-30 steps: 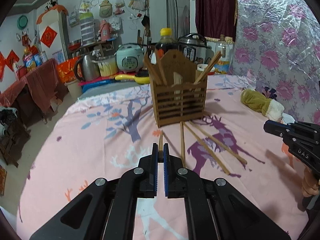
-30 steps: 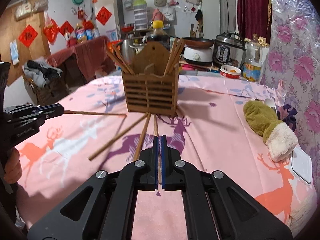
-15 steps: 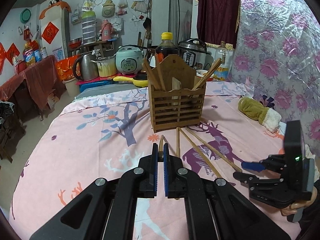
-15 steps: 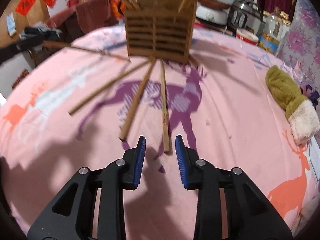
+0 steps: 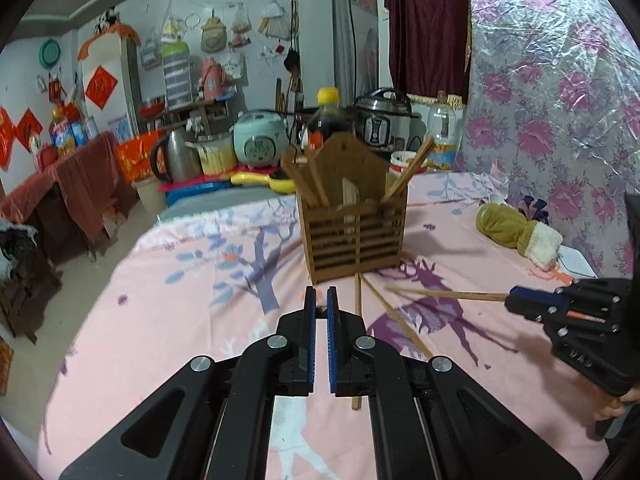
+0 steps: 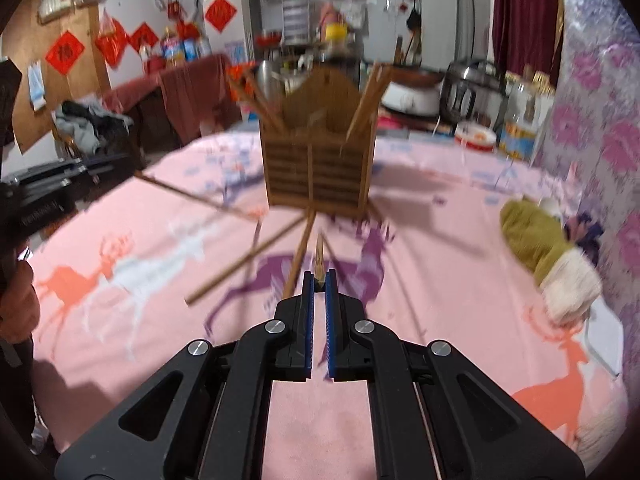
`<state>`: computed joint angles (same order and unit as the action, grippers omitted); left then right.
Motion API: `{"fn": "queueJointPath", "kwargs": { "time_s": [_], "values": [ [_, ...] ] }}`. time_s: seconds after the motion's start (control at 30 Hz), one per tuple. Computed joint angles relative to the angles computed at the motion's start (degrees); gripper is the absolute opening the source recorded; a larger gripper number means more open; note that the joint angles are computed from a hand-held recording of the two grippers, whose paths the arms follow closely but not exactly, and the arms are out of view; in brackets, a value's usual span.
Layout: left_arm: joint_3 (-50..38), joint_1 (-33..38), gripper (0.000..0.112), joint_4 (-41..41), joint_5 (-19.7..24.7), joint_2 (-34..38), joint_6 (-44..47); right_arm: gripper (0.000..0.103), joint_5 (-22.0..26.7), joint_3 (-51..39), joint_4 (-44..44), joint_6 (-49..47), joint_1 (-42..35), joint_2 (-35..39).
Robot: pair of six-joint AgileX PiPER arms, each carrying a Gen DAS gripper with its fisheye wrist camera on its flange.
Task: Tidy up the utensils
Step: 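Lower both chopsticks into the wooden holder and open both tools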
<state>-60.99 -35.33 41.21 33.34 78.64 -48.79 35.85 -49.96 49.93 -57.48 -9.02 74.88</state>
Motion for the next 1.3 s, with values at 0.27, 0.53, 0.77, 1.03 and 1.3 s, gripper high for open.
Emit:
{"fn": "queueJointPath", "kwargs": {
  "time_s": [0.27, 0.53, 0.77, 1.03, 1.3],
  "values": [
    [-11.9, -0.3, 0.005, -7.2, 4.5, 3.0, 9.8, 0.006, 4.0, -9.2, -1.0, 4.9, -1.2, -1.7],
    [-26.0, 0.6, 0.005, -10.9, 7.4, 7.6, 14.2, 0.006, 6.3, -18.5, 3.7, 7.3, -2.3, 0.6],
    [-37.6, 0.4, 0.005, -8.2, 7.9, 12.8, 12.8, 0.006, 0.4, -23.7, 6.3, 9.7, -0.7, 2.5],
    [-48.9, 0.8, 0.005, 0.4, 8.4, 22.4, 6.8, 0.006, -9.6, -29.8, 3.9, 14.2, 5.0, 9.5],
    [-54.5, 6.9, 0.005, -8.3, 5.8, 31.4, 10.3, 0.006, -8.8, -37.2, -4.8, 22.5, 7.4, 21.0]
  ]
}}
